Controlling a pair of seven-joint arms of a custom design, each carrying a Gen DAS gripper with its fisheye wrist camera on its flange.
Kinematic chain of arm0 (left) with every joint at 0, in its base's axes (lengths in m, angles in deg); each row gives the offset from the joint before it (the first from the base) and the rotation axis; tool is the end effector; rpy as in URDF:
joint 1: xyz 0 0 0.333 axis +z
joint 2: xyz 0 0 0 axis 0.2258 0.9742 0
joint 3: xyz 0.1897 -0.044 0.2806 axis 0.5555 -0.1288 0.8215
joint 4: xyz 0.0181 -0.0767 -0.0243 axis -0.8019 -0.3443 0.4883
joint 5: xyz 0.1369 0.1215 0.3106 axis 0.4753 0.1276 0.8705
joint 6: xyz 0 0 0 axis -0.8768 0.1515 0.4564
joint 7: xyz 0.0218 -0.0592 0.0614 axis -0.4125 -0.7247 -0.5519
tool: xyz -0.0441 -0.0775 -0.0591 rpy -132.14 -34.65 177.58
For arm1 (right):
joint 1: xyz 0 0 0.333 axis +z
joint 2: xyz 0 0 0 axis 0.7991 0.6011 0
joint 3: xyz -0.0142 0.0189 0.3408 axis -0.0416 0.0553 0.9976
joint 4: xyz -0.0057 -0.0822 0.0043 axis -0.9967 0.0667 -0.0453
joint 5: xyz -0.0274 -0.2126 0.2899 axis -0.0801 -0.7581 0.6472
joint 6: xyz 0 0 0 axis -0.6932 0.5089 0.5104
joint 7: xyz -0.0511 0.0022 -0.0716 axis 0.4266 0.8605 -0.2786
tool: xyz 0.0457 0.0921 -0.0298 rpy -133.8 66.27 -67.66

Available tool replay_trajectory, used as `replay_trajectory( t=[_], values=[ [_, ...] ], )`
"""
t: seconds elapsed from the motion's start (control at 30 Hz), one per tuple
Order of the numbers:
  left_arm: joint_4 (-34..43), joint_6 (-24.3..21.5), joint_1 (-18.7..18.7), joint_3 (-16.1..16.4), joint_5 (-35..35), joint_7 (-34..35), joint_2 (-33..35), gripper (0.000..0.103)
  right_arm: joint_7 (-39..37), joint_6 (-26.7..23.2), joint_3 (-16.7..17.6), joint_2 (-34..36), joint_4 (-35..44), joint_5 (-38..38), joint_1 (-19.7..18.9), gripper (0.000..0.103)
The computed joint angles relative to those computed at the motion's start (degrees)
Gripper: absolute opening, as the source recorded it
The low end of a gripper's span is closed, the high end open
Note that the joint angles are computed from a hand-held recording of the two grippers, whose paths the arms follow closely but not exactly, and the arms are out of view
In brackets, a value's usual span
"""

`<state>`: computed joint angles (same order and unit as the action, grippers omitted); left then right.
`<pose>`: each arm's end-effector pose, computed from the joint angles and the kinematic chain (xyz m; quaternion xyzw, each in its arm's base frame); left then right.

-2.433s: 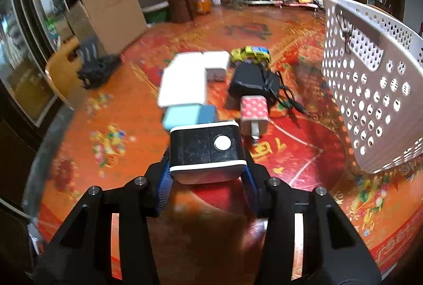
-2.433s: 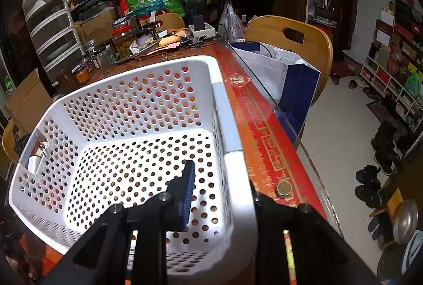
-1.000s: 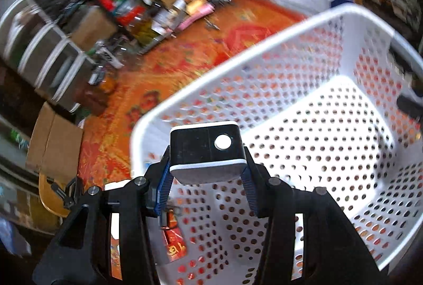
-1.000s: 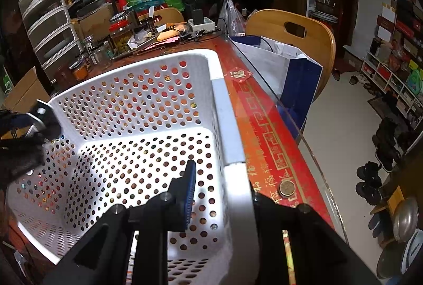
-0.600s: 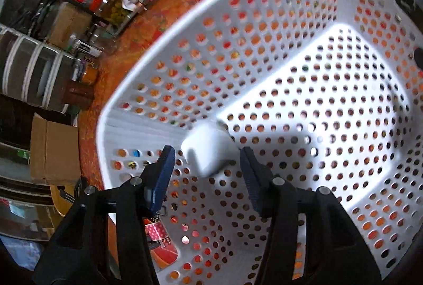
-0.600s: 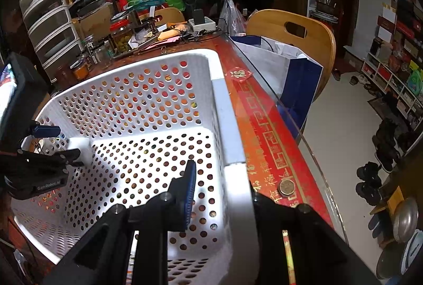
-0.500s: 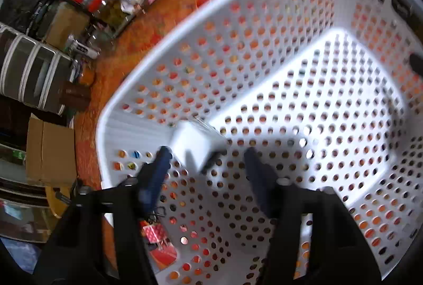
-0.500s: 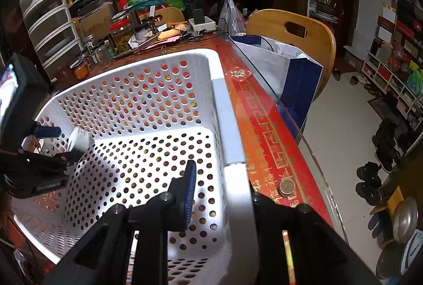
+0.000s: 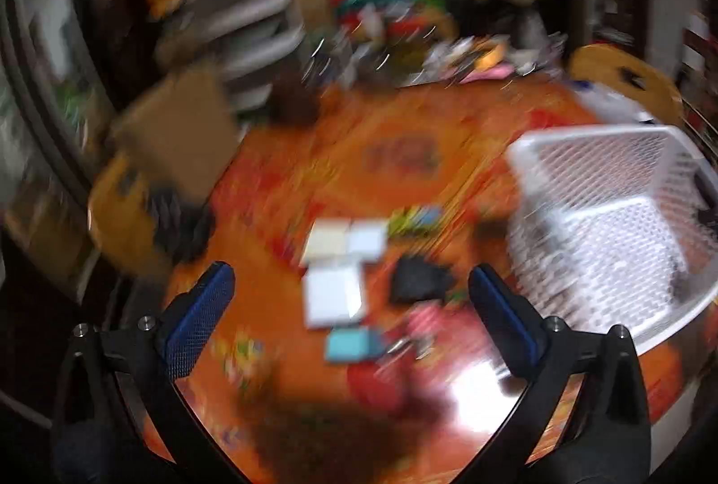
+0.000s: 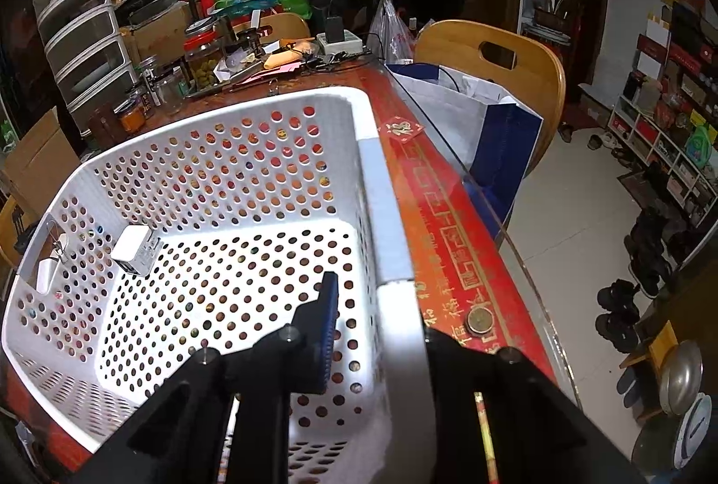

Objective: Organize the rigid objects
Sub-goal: 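Grasp the light-blue charger with the left tool and lift it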

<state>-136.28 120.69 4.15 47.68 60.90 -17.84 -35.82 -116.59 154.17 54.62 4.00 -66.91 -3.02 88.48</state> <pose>0.5126 -0.2151 0.5451 -0.5387 0.7521 -0.2489 0.2867 0.3694 0.3834 0.4850 -0.4844 0.8017 -0.2776 0.2136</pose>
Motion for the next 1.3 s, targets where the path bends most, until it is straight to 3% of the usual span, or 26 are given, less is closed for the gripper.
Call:
replay_trajectory(
  t=[0.07,0.13,0.33,0.5,1.0,1.1,1.13,1.3],
  values=[
    [-2.37,0.83,0.62,1.05,-9.74,7.11,1.17,0.103,0.30,-0.31,0.07,0.09,0.10,-0.16,0.10,0.014],
    [-4.22,2.18,1.29,1.57,-14.62,10.48,2.62,0.103,0.29,-0.79,0.11,0.22,0.30,-0.03,0.21,0.013],
    [-6.27,5.41,1.21,2.19,-14.13,9.33,5.05,0.103,-0.10,-1.29,0.01,0.31,0.50,0.42,0.38,0.010],
    [-4.22,5.83,-1.36,4.29,-6.72,2.94,8.39,0.103,0.37,-1.22,0.06,0.16,0.20,0.00,0.43,0.009],
    [-2.34,6.56,-2.83,5.43,-5.77,1.64,11.69,0.098,0.33,0.05,-0.09,0.18,-0.15,-0.20,-0.01,0.009],
    [-1.92,5.92,-3.40,5.92,-4.67,0.71,11.99,0.078,0.24,0.01,-0.12,0.23,-0.12,-0.16,0.02,0.009],
    [-1.84,5.71,-3.37,5.80,-4.77,0.81,12.05,0.062,0.21,-0.01,-0.12,0.24,-0.16,-0.15,0.03,0.009],
    [-2.47,6.19,-5.25,8.28,2.63,-6.04,11.16,0.061,0.12,-0.04,-0.18,0.35,-0.07,-0.10,0.07,0.009]
  ],
)
